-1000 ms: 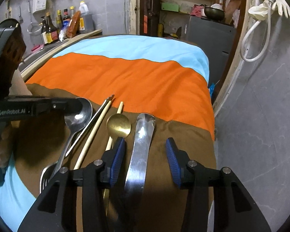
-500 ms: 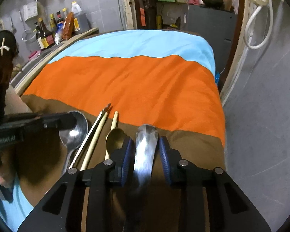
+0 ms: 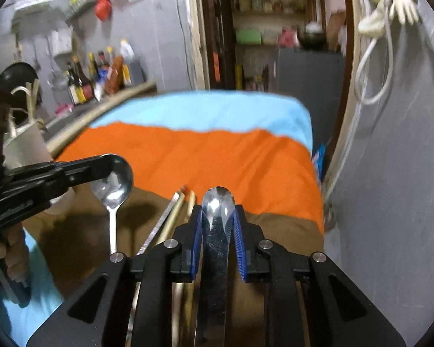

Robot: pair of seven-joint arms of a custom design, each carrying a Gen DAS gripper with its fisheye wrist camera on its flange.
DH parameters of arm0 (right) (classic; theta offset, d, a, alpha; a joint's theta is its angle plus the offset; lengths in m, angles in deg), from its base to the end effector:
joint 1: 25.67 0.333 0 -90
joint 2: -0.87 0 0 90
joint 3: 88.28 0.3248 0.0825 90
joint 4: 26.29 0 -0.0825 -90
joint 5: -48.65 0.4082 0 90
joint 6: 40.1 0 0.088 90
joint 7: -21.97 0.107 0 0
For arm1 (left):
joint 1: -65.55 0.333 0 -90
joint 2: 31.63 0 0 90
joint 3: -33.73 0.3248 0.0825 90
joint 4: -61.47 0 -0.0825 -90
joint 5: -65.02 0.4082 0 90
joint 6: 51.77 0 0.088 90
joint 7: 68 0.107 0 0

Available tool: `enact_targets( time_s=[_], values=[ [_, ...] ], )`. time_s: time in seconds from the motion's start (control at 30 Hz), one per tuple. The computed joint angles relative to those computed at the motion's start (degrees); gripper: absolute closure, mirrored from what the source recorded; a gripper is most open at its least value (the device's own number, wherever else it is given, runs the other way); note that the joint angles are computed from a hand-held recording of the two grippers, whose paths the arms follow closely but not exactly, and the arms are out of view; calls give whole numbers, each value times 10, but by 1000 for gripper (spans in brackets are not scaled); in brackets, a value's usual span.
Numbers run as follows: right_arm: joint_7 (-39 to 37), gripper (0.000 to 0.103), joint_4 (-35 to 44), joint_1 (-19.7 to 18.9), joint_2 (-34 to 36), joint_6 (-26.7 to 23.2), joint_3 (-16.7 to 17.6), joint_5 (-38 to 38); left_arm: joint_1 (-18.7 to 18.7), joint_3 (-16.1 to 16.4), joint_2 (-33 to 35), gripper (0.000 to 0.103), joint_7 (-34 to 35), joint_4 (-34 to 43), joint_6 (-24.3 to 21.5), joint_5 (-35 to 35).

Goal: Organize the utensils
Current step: 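Lift the knife with the right tool over the caddy while the left tool carries the spoon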

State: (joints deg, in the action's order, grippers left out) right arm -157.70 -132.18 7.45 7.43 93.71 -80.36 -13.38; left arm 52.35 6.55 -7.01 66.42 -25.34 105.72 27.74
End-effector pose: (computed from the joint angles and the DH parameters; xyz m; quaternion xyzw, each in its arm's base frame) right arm 0.5033 0.4146 0.5075 -0.5564 0.6955 -0.3407 0.3011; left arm 0.6259 -0.4135 0.5267 -0.3084 0.8196 -0.4787 0.0628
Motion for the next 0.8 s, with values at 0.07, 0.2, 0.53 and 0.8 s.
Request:
enact_targets(
  time_s=[0.07, 0.2, 0.53, 0.8],
  values=[
    [26, 85, -3, 12, -5, -17, 4, -53, 20, -26, -12, 102, 38, -21, 31, -41],
    [66, 85, -3, 25, -9, -46, 12, -121, 52, -68, -46, 102, 150, -61, 98, -137],
    [137, 86, 20, 43, -11, -95, 27, -245, 62, -74, -108, 102, 322, -88, 138, -329],
    [136, 86, 77, 53, 11, -79, 24, -302, 56, -42, -161, 102, 496, -95, 155, -510]
  ],
)
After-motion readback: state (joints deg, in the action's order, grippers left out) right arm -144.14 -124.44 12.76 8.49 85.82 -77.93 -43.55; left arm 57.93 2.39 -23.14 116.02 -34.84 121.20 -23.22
